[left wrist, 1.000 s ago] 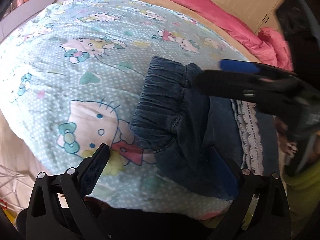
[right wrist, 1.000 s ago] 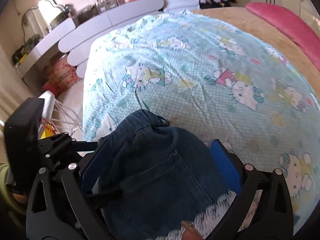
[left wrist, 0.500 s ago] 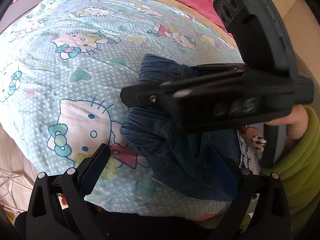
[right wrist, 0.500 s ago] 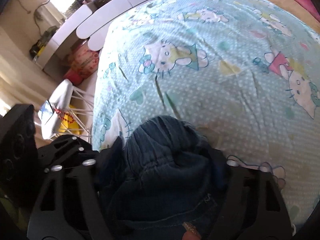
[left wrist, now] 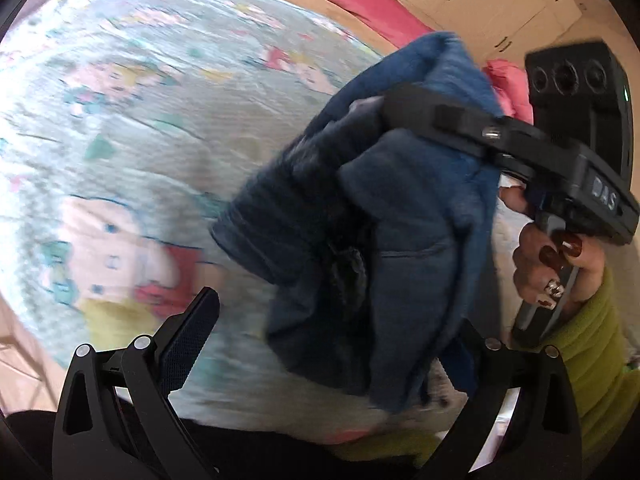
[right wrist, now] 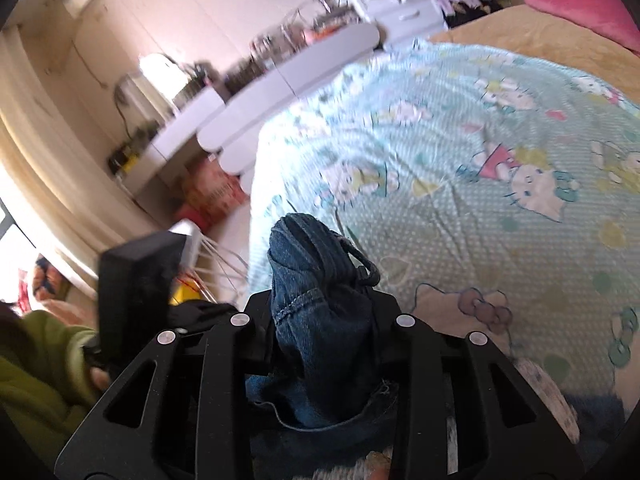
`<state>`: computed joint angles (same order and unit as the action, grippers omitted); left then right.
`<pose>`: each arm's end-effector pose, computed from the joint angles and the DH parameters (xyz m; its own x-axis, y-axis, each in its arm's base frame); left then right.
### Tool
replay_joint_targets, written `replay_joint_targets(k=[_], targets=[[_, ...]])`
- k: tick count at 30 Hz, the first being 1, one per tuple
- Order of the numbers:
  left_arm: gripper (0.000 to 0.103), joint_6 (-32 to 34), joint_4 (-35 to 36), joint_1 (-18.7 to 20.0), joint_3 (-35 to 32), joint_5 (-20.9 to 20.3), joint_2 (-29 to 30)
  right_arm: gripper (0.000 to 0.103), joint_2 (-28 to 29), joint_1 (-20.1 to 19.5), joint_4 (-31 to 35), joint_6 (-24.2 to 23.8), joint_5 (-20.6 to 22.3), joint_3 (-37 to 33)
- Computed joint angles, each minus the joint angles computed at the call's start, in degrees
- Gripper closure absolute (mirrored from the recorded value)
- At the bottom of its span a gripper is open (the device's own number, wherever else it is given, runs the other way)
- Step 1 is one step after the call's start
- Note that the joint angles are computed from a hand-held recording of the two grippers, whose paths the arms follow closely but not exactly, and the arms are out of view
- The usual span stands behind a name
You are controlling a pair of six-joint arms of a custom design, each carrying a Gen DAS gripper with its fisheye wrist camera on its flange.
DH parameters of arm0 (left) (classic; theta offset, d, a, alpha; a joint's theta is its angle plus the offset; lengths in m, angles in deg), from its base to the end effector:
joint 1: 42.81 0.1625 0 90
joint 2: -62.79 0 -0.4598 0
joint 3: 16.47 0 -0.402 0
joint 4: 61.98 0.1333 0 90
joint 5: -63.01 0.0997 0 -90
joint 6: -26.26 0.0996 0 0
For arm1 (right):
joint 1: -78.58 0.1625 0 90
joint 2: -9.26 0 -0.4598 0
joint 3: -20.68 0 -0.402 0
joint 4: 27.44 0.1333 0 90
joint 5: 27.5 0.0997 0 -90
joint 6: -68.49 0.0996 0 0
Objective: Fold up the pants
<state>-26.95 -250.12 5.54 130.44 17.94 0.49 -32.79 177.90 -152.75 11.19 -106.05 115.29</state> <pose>-0.0904 -0.4080 0.1241 -0.9000 -0.3740 -0.2239 -0.1246 0.7130 -0.6900 0.2567 -0.6187 0.0285 -0.3975 -0.8474 -0.3520 -0.9055 0.4244 0.0007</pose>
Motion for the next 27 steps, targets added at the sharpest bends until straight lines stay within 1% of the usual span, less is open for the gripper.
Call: replay_joint_targets(k=[2,4,6,9,11,12,13,15,16,17,19,21,23,26,27], targets=[[0.005,1.99,-2.88,1.07,-1.32,-3.35,1.42,0.078,-1.55,-0.97,-0.25,-0.94,0.62,0.61],[0.005,3.18,-3.94,1.46,-2.68,-5.21,2.57,0.078,-3.01,-1.75,-0.98,-1.77,0.7,1.2],[0.005,5.39,-7.21,1.4,-3.77,-6.83,4.54,0.077,-3.97,-2.73,-0.69,-1.87,1.38,1.2],[0.006,9.86,-15.89,1.38,-4.85,-11.14,7.78,0.072,-5.31,-3.88,-1.25,-2.22,1.92,1.67],[0.006,11.99,-17.4,0.15,-6.24,-11.89,9.33,0.066,-6.86,-4.98,-1.81,-2.76,2.81,2.4],[0.006,12.79,-17.34,-0.33,-6.6,-11.85,9.75,0.066,-7.58,-5.42,-3.18,-3.11,2.71,3.05],[0.006,14.35,-16.81,-1.01,-7.42,-12.26,10.36,0.061,-8.17,-5.87,-4.14,-3.32,2.58,3.55],[0.006,16.61,-15.43,-1.64,-8.98,-14.39,11.63,0.048,-9.64,-7.4,-7.41,-1.98,2.76,4.81],[0.005,17.45,-14.09,-1.65,-9.84,-15.13,12.23,0.033,-10.39,-8.19,-10.9,-0.11,2.09,5.92],[0.005,17.67,-13.26,-1.73,-10.26,-15.3,12.65,0.028,-11.01,-8.88,-15.15,2.56,0.34,7.15],[0.005,17.68,-12.05,-1.32,-10.96,-16.61,13.61,0.028,-11.98,-9.96,-20.07,5.24,-2.78,8.88],[0.005,17.96,-9.67,-1.07,-11.63,-16.53,13.78,0.028,-12.95,-11.13,-22.74,6.37,-4.77,10.52],[0.005,19.1,-5.31,-1.51,-12.82,-13.83,14.35,0.028,-13.5,-12.07,-23.21,6.64,-5.7,11.83],[0.005,19.1,-0.4,-2.36,-13.99,-11.21,15.03,0.028,-13.36,-12.28,-24.21,6.39,-8.89,13.55],[0.005,19.21,1.07,-2.6,-14.36,-10.15,15.41,0.028,-12.83,-12.06,-25.8,6.39,-10.94,14.07]])
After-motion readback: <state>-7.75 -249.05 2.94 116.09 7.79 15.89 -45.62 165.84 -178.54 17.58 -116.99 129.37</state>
